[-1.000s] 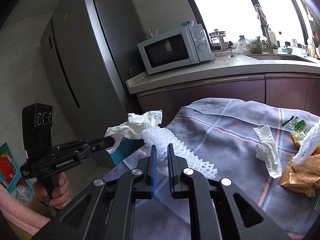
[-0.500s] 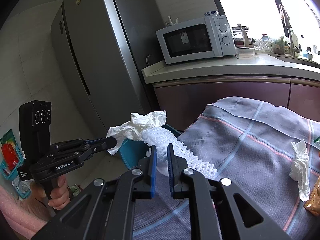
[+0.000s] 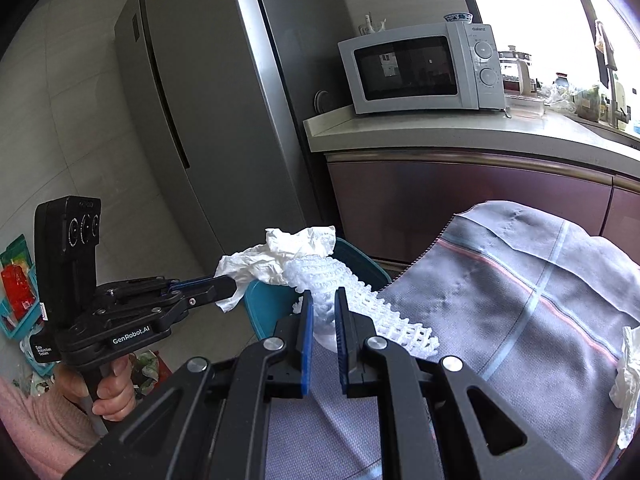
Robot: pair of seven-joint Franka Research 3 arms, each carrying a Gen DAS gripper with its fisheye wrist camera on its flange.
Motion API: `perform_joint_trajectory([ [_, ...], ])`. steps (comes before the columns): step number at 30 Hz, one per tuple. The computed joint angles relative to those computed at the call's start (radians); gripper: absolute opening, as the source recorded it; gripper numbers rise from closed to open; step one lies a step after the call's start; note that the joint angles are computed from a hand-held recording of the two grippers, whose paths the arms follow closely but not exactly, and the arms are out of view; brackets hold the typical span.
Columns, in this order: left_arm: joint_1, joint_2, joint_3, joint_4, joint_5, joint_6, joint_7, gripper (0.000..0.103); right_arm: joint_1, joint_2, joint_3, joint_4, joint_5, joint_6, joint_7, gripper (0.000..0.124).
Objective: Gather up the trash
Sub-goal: 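Carry the tissue and foam sleeve over the teal bin with both grippers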
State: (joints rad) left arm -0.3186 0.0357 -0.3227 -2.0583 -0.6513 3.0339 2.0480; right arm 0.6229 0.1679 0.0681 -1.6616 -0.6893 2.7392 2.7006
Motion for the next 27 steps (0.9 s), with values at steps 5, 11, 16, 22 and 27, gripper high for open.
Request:
perform_joint_trajectory([
  [5,0.011,0.022,0.013,0.006,0.099,0.003,-0.093,0.005,-0.003,0.065,0.003,0.082,0.085,-0.021,-0.118,0.009],
  [11,0.044,0.06,0.011,0.024,0.245,-0.007,-0.231,0.005,0.018,0.15,-0.016,0.191,0.195,-0.066,-0.253,0.009],
  [16,0.07,0.1,0.006,0.05,0.342,-0.021,-0.324,0.005,0.032,0.222,-0.028,0.287,0.292,-0.107,-0.355,0.009],
  [22,0.086,0.136,0.005,0.07,0.462,-0.033,-0.432,0.005,0.047,0.318,-0.045,0.421,0.382,-0.17,-0.456,0.009],
  [27,0.095,0.163,0.002,0.089,0.533,-0.047,-0.503,0.005,0.056,0.404,-0.057,0.547,0.445,-0.242,-0.512,0.009],
])
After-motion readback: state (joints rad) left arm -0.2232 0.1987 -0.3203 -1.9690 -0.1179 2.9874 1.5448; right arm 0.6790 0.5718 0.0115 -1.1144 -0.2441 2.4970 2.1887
